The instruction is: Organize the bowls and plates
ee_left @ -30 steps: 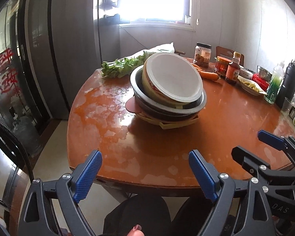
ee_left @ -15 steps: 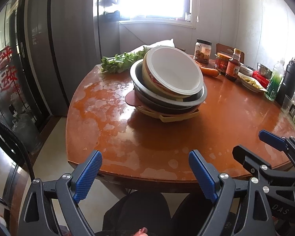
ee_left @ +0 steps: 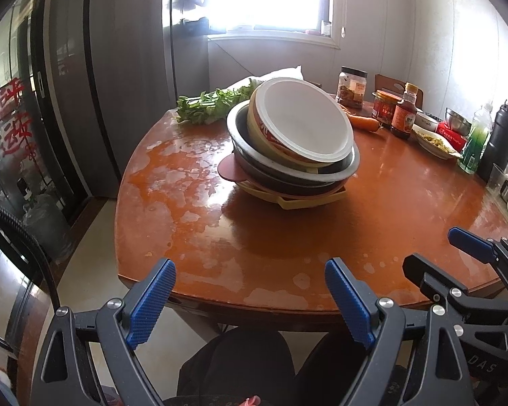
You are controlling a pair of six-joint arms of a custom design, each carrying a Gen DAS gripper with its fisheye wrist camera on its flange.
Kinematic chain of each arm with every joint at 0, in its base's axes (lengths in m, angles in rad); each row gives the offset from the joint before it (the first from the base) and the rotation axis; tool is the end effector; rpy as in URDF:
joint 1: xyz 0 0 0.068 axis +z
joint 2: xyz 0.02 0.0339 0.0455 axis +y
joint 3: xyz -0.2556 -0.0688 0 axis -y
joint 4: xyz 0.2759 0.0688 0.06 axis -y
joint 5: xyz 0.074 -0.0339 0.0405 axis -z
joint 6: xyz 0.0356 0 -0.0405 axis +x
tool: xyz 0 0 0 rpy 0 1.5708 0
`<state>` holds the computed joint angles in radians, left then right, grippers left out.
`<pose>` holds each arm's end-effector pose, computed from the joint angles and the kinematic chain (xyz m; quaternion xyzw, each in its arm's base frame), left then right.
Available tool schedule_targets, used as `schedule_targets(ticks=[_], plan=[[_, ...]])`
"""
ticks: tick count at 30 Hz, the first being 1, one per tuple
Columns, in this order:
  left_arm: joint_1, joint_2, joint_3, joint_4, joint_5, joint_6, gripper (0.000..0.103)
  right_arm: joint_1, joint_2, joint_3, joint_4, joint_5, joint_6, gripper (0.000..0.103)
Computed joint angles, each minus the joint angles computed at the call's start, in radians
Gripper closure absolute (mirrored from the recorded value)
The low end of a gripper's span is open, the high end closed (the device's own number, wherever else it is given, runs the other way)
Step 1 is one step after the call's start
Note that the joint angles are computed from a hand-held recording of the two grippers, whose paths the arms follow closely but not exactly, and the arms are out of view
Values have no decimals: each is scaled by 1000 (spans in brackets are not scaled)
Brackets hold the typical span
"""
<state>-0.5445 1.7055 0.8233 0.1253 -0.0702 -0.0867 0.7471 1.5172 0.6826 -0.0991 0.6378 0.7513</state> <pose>0.3055 -0.1821 0.1167 0.1947 0.8970 -0.0921 0.3860 0.2323 0.1863 0.1221 0.1001 0.9016 -0.0155 0.4205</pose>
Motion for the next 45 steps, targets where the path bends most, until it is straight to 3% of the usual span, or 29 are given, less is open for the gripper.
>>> schedule_targets(ticks=[45], plan=[[0, 12, 8, -16, -17, 6, 13, 17, -9, 4, -16, 23, 27, 22]])
